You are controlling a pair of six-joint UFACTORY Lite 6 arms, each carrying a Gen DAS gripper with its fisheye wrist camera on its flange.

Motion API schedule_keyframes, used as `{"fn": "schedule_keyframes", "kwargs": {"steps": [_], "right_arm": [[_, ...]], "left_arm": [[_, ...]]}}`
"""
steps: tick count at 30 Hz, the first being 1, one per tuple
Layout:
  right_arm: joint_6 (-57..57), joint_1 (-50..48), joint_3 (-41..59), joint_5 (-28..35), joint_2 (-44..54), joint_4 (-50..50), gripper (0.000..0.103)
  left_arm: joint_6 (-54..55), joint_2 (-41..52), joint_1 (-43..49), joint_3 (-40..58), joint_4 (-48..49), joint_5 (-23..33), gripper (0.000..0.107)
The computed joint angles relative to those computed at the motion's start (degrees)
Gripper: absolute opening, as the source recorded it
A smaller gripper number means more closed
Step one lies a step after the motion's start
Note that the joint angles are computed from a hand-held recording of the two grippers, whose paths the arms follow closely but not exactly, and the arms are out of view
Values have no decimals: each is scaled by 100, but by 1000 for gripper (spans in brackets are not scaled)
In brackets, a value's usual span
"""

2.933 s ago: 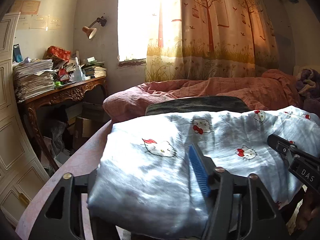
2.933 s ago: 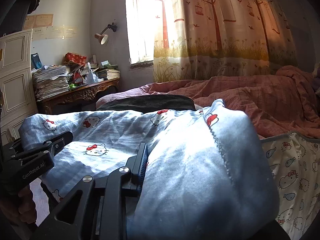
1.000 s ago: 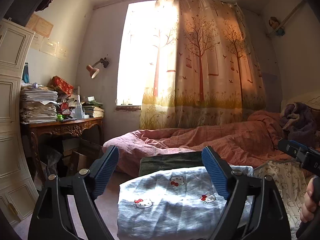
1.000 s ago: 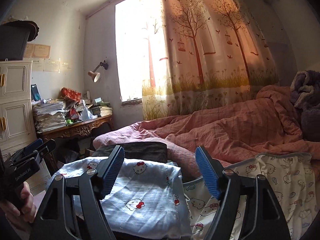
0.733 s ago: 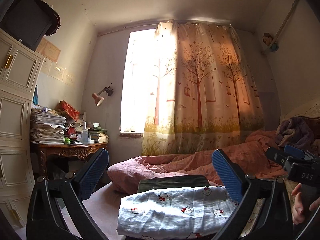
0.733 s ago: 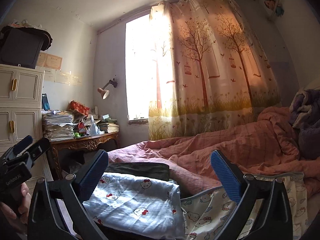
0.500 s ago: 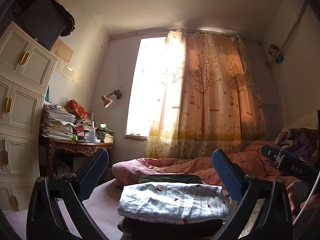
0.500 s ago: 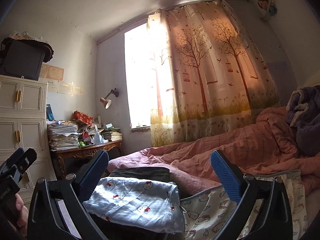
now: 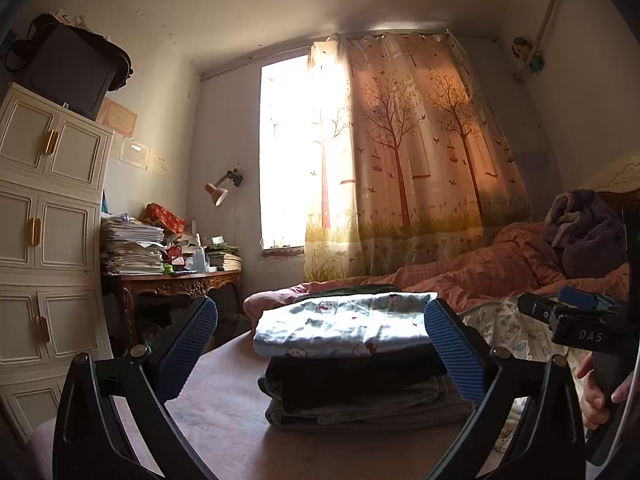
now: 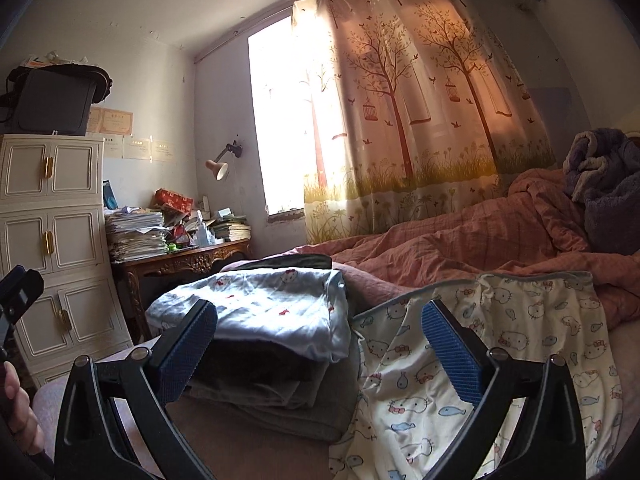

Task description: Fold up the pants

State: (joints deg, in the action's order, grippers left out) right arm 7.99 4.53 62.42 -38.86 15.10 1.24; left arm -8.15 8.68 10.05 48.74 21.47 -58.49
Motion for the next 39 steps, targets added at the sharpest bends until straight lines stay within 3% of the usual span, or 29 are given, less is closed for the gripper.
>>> {"fn": "schedule_keyframes", "kwargs": {"steps": [5, 8, 11, 16, 23, 29, 39], "right_arm": [[-270, 65, -947, -948, -29, -6, 102], [-249, 132, -1006, -911, 164, 44, 102], [-350, 198, -1071, -949, 249, 183, 102], [-903, 420, -1002, -870, 312, 839, 102], [-325, 151, -930, -625, 258, 433, 102], [-593, 217, -935, -589, 219, 557, 102], [-805, 313, -1014, -667, 149, 677, 102]], "left_arm": [[878, 604, -366, -484, -733, -717, 103], [998, 886, -398, -654, -1045, -1212, 103], [838, 1091, -288, -532, -895, -1190, 103], [675, 1190, -272, -252, -791, -694, 103], [1270, 1041, -509, -672, -1172, -1215, 103], [1376, 1092, -589, -450, -1217, -802, 103], [755, 1029, -213, -596, -812, -1119, 103]]}}
